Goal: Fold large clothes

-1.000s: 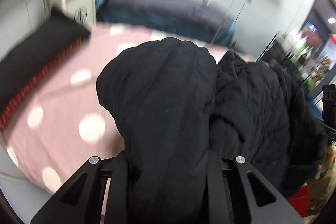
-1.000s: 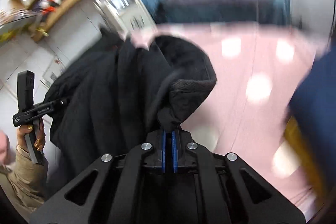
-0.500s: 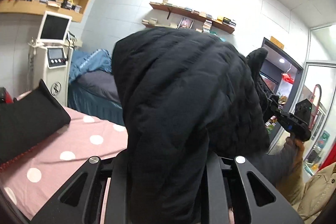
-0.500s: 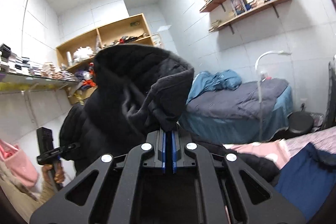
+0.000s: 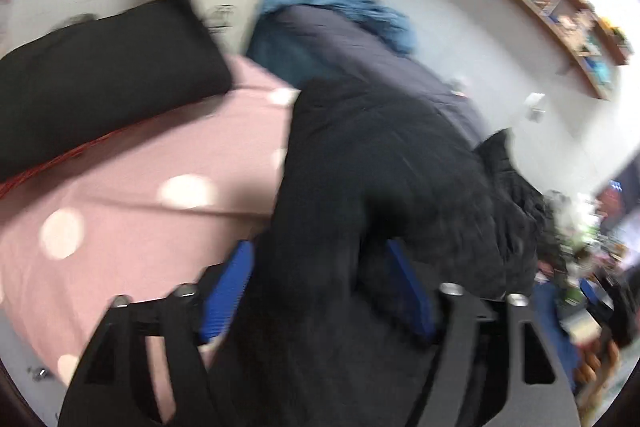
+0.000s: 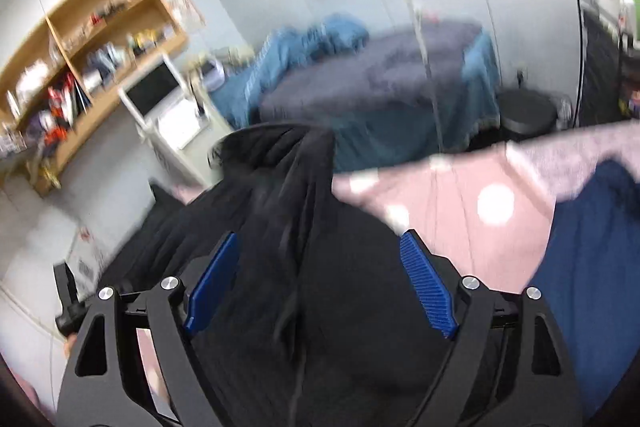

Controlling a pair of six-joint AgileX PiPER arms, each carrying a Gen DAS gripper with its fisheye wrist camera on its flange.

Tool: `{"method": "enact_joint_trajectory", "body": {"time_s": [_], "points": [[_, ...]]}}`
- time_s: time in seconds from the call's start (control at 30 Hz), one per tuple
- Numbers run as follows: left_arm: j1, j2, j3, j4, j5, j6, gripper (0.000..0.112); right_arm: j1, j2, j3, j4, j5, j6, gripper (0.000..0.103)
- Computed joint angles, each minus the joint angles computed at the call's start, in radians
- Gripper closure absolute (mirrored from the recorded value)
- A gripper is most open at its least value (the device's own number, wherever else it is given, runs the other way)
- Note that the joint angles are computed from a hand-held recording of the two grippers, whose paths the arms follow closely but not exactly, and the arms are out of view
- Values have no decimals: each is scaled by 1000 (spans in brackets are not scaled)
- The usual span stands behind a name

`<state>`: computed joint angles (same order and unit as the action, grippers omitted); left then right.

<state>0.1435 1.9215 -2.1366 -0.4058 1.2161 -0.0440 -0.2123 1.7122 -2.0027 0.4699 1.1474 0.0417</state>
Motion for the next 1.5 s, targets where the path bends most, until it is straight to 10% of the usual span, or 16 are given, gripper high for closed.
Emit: {"method": "enact_joint_trajectory", "body": {"time_s": [0.3,0.53,0.83,0.93,1.13,1.5], "points": [[-66,-342,657,241,-242,100,20,247,-291,677,-445,-266,131,21],[-207,-558,999,423,-407,-14,16,359,-602,936,-807,-240,422,20],[-396,-599,1099,471,-437,-147,16,-169,-747,1075,-139,3,-85,17],[-477,-588,1113,496,-431,-207,16,-74,-760,1142,-88,26,-78,52],[-594,-558,1081,586,-433,-281,16,261,-738,1058,-345,-47,142,87],[-666,-415,894,706,-428,-308,16,167,-579,498,-723,49,-212,94]]}}
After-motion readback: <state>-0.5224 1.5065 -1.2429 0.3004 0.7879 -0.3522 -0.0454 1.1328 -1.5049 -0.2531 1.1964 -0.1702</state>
